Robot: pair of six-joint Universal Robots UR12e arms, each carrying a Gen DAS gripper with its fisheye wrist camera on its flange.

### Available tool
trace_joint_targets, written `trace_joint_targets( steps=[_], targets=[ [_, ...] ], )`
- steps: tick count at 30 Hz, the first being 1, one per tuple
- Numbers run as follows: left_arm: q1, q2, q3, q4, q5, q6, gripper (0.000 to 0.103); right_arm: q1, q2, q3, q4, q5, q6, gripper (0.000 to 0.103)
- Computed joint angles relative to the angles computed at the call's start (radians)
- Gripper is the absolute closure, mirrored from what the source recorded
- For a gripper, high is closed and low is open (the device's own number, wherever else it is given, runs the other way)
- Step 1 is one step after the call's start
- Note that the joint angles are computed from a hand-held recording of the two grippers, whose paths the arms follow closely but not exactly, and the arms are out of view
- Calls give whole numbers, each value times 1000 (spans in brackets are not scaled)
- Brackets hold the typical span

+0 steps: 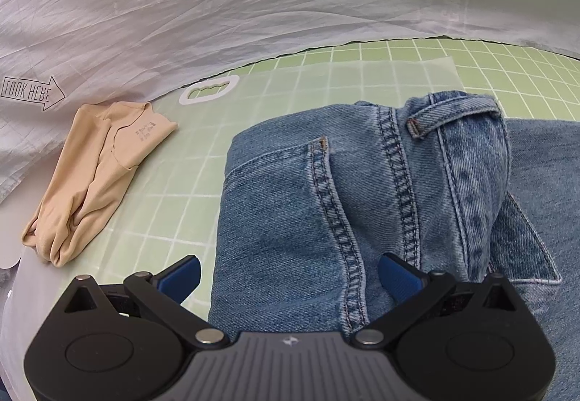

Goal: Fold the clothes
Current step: 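Grasp a leg cuff with the right tool and lift it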

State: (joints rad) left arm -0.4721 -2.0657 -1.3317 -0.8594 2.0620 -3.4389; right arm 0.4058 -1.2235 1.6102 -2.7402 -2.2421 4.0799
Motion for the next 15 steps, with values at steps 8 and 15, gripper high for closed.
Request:
trace_joint_targets(
  steps=[8, 15],
  targets=[
    [14, 10, -24, 55, -51, 67, 0, 75, 91, -147, -131, 54, -256, 88],
    [24, 18, -52, 129, -88, 167, 0, 149, 181, -251, 25, 207, -341, 88]
  ],
)
